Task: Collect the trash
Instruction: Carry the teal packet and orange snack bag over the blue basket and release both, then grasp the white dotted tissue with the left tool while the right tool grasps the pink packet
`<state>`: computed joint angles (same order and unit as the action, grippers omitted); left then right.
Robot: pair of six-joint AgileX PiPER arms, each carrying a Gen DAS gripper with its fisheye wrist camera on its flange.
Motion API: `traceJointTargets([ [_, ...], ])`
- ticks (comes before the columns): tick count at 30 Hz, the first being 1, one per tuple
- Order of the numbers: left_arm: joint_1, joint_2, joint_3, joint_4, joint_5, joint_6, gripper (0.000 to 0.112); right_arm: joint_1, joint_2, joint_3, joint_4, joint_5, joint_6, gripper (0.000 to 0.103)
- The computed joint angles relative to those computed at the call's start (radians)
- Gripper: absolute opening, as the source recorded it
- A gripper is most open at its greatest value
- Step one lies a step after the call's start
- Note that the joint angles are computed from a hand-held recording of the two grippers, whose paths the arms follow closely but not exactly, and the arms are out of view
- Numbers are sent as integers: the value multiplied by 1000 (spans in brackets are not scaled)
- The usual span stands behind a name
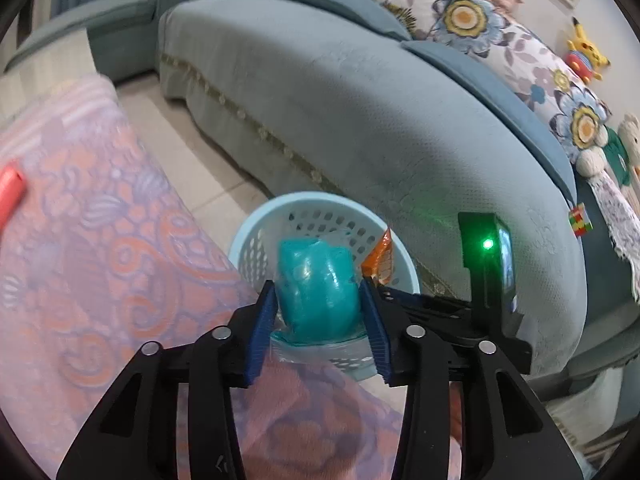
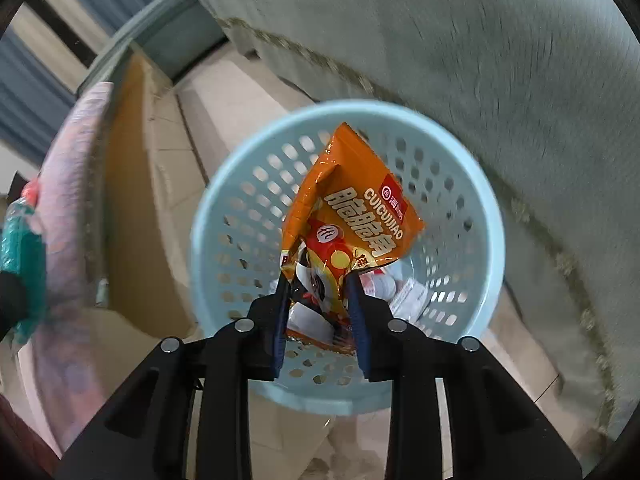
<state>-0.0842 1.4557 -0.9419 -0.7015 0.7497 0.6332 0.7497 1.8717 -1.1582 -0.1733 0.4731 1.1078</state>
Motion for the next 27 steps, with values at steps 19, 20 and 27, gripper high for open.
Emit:
traceJointTargets([
  [19, 65, -72, -16, -2, 70, 33, 68, 29, -112, 46, -230, 47, 177, 90],
  [20, 88, -91, -11, -9, 82, 44, 68, 35, -123, 43, -233, 52, 177, 90],
  [27, 276, -192, -34, -52, 197, 148, 67, 119, -167, -39, -348, 152, 253, 90],
])
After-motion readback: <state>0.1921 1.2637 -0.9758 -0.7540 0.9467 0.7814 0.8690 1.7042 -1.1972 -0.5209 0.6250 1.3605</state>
